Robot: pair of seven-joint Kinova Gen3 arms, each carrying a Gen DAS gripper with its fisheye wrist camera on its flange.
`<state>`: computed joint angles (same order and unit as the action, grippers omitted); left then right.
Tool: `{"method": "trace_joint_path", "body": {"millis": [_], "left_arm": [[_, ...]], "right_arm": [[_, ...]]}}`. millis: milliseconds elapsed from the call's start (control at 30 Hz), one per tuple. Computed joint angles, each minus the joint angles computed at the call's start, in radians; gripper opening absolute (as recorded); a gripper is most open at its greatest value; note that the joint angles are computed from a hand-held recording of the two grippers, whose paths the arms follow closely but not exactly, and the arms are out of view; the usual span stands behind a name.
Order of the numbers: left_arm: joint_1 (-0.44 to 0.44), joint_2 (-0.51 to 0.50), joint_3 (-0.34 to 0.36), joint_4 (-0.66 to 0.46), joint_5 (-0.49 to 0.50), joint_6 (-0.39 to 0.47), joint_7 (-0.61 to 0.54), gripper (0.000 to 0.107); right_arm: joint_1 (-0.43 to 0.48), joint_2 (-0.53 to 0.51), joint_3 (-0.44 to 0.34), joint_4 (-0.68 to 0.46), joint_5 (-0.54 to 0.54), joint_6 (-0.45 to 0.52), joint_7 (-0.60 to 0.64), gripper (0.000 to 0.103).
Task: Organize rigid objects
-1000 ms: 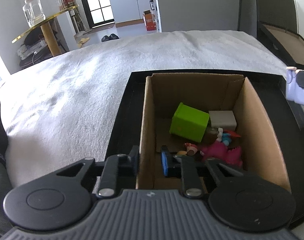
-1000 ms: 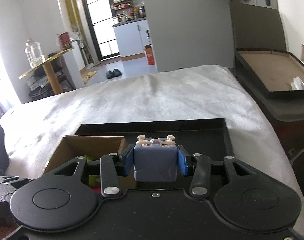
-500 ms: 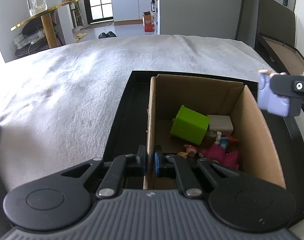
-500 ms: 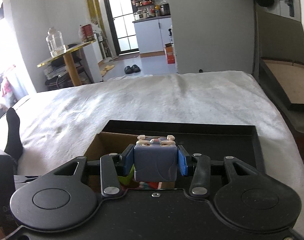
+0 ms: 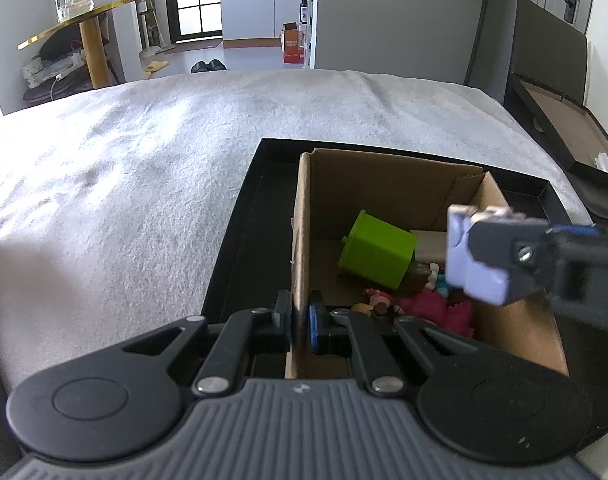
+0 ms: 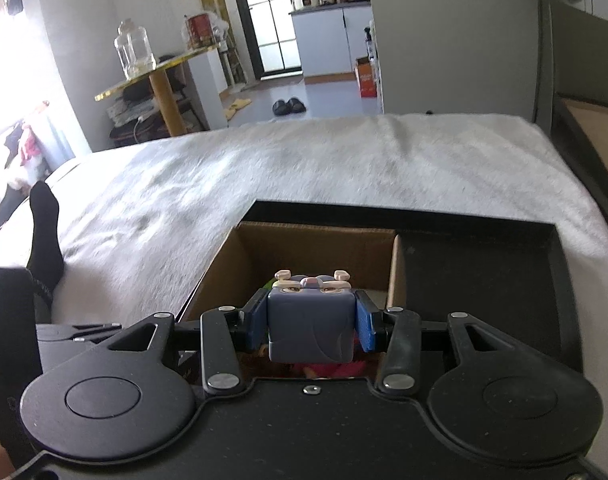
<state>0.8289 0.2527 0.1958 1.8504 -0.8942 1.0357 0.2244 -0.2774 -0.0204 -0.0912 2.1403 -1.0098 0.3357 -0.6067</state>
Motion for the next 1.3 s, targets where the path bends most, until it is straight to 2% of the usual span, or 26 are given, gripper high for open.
{"method": "trace_joint_path", "body": {"millis": [267,433,567,767,1067,1300], "left_arm": [[0.002,0.003,-0.001,0.006,-0.010,-0.006,0.003,0.007],[0.004,0.005,-0.001,0.007,-0.013,-0.005,-0.001,0.007],[0.007,0.013,0.000,-0.001,-0.010,0.004,-0.015,0.007],[0.001,0.010,-0.002,-0.003,0.007,-0.002,-0.041,0.007],[-0.016,0.006,0.002,-0.046,0.070,0.023,-0.141,0.008],[-0.013,-0.016,0.016,-0.106,0.131,0.085,-0.230,0.015]], "right_arm": [[-0.002,0.041,-0.029,-0.022,0.146,0.010,-0.183,0.044],[0.018,0.063,-0.047,-0.037,0.164,0.026,-0.229,0.044],[0.050,0.068,-0.070,-0.035,0.095,0.044,-0.152,0.046],[0.040,0.034,-0.050,-0.018,0.081,0.042,-0.128,0.046],[0.032,-0.034,0.025,0.029,0.035,0.063,-0.077,0.046],[0.045,-0.078,0.103,0.054,-0.034,0.120,-0.026,0.047]]}}
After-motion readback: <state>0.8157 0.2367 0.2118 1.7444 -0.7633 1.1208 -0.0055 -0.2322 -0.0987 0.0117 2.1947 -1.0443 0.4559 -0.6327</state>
